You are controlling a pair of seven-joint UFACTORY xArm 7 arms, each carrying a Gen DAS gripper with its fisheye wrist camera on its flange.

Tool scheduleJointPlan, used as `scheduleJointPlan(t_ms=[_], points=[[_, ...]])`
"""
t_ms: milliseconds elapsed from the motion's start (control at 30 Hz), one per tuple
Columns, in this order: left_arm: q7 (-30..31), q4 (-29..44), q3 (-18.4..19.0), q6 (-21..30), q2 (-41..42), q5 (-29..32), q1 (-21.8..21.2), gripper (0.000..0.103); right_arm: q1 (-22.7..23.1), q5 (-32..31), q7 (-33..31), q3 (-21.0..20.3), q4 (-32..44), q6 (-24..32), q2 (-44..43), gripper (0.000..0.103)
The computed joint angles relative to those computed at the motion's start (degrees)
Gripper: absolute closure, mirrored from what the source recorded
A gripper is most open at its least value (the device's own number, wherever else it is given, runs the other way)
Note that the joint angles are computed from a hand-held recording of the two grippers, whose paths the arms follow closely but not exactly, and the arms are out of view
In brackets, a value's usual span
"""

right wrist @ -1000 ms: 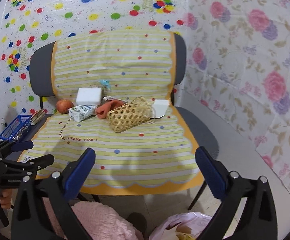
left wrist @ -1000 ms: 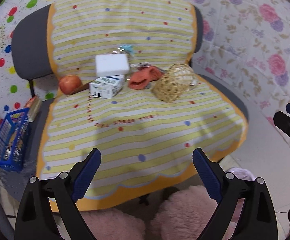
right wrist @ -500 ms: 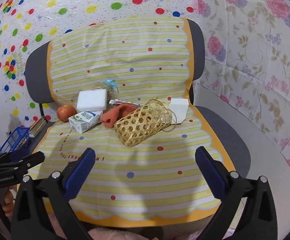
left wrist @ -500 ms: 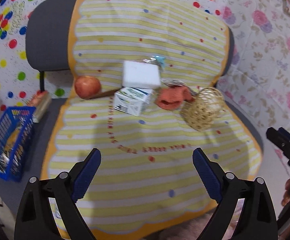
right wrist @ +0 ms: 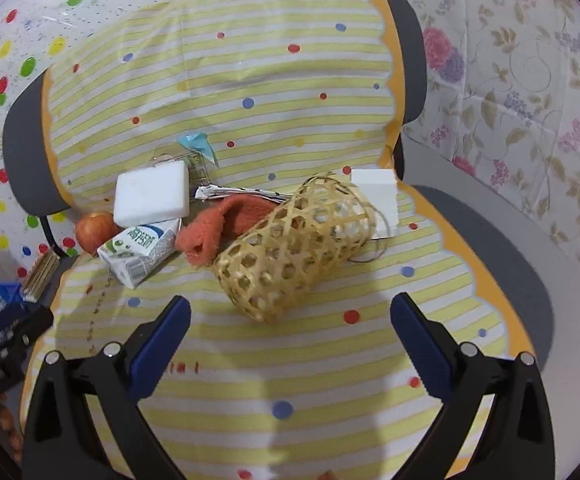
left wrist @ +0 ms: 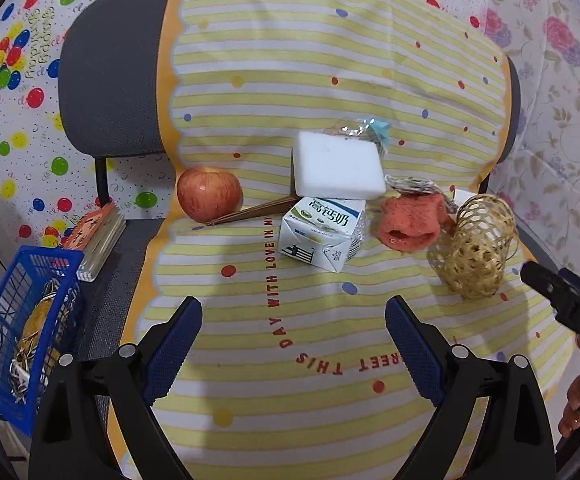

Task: Collect trash
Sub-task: 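Move both tools back to the chair, right tool toward the bamboo basket, then grasp the white milk carton with the left tool and lift it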

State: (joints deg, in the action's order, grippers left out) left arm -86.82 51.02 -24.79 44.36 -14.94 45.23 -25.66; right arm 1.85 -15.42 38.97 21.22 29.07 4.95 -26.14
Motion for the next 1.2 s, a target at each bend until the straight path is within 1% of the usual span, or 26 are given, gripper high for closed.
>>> scheduleJointPlan(t_ms=[33, 67, 100, 133, 200, 267, 300, 333, 367, 467, 533, 567, 600, 633, 667, 700, 767, 800, 833, 900, 933, 1000, 1033, 1100, 1200], points=[[1.36, 0.35, 0.50, -0.19, 0.76, -0.64, 0.00, 0.011, -3.61, -1.42, 2.07, 3.35, 1.40, 0.22, 1.16, 0.005], [2.76, 0.82, 0.88, 0.05, 1.53, -1.24, -0.06, 0.011, -5.83, -2.68, 3.54, 5.27, 2.57, 0.15, 2.37, 0.005], [3.08, 1.27, 0.85, 0.91, 2.08, -1.19, -0.10, 0.011, -9.87, -4.79, 6.41, 8.86, 4.78, 0.46, 4.40, 0.005], [3.27, 1.71, 0.92, 1.77, 2.68, -0.91, -0.10, 0.011, -12.63, -6.76, 9.03, 11.31, 6.27, 0.95, 5.54, 0.005], [3.17, 1.46, 1.73, 1.04, 2.94, -0.95, -0.30, 0.011, -15.18, -9.35, 12.71, 13.61, 8.95, 1.51, 8.25, 0.005], [3.07, 1.09, 2.37, 0.00, 2.96, -1.20, -0.36, 0.011, -18.50, -13.69, 17.08, 17.16, 12.00, 4.02, 10.65, 0.005], [3.17, 0.97, 2.58, -0.21, 3.05, -1.29, -0.32, 0.011, -20.93, -17.41, 20.00, 19.96, 14.12, 7.11, 12.10, 0.005], [3.36, 0.93, 2.74, -0.36, 3.12, -1.33, -0.29, 0.011, -21.65, -19.92, 21.72, 21.14, 15.55, 9.69, 13.32, 0.005], [3.46, 0.72, 2.94, -0.74, 3.08, -1.35, -0.24, 0.011, -20.88, -20.47, 21.41, 20.62, 16.06, 10.90, 14.43, 0.005], [3.48, -0.44, 3.41, -2.27, 2.37, -1.49, 0.11, 0.011, -17.14, -19.06, 19.46, 16.43, 13.76, 10.71, 12.90, 0.006], [3.41, -1.43, 3.67, -3.27, 1.73, -1.83, 0.55, 0.011, -11.46, -14.93, 13.20, 10.07, 10.22, 9.75, 9.95, 0.011], [3.33, -2.10, 3.88, -4.03, 1.24, -2.05, 0.89, 0.011, -8.90, -13.64, 10.78, 7.27, 8.69, 9.68, 8.54, 0.018], [3.11, -2.69, 3.95, -4.74, 0.79, -2.05, 1.33, 0.011, -6.39, -12.58, 8.51, 4.53, 7.26, 9.85, 7.14, 0.027], [2.94, -2.97, 3.86, -5.01, 0.54, -2.06, 1.77, 0.011, -4.41, -12.07, 7.02, 2.22, 6.12, 9.82, 6.07, 0.031], [2.60, -3.22, 3.76, -5.29, 0.34, -1.91, 2.27, 0.011, -3.01, -12.17, 6.42, 0.54, 5.05, 9.85, 4.98, 0.039], [2.40, -3.30, 3.71, -5.95, 0.37, -1.69, 2.72, 0.011, -2.04, -12.10, 5.81, -0.87, 4.06, 9.95, 3.90, 0.043], [2.49, -2.87, 3.52, -7.73, 1.20, -0.66, 3.47, 0.011, 0.29, -10.30, 3.43, -4.05, 2.77, 8.99, 3.14, 0.043], [2.86, -2.27, 3.48, -8.90, 2.19, 0.31, 3.78, 0.011, 2.01, -8.44, 1.31, -6.30, 2.16, 7.81, 3.24, 0.042], [3.38, -1.45, 3.44, -9.35, 3.34, 1.06, 3.91, 0.011, 3.09, -6.95, -0.42, -7.64, 1.87, 7.10, 3.48, 0.040], [5.07, 1.06, 3.70, -9.78, 6.59, 3.05, 3.81, 0.011, 5.39, -3.57, -4.06, -9.97, 1.73, 5.93, 4.26, 0.028], [5.48, 2.17, 4.03, -9.56, 7.97, 4.08, 3.47, 0.011, 5.93, -2.27, -5.26, -10.35, 1.69, 5.56, 4.49, 0.027], [6.90, 4.94, 5.10, -8.33, 11.19, 5.96, 2.46, 0.011, 6.82, -0.04, -7.41, -10.87, 1.63, 4.84, 4.67, 0.021], [7.42, 5.85, 5.77, -7.87, 12.23, 6.41, 1.83, 0.011, 7.42, 1.17, -8.58, -11.31, 1.52, 4.48, 4.64, 0.020], [9.34, 7.56, 7.39, -7.96, 14.39, 6.13, 0.69, 0.011, 8.77, 3.63, -11.08, -12.28, 1.37, 3.77, 4.66, 0.014], [12.93, 10.03, 9.78, -8.74, 17.63, 4.34, -0.73, 0.011, 8.92, 5.75, -13.25, -12.28, 1.74, 3.78, 5.02, 0.013]])
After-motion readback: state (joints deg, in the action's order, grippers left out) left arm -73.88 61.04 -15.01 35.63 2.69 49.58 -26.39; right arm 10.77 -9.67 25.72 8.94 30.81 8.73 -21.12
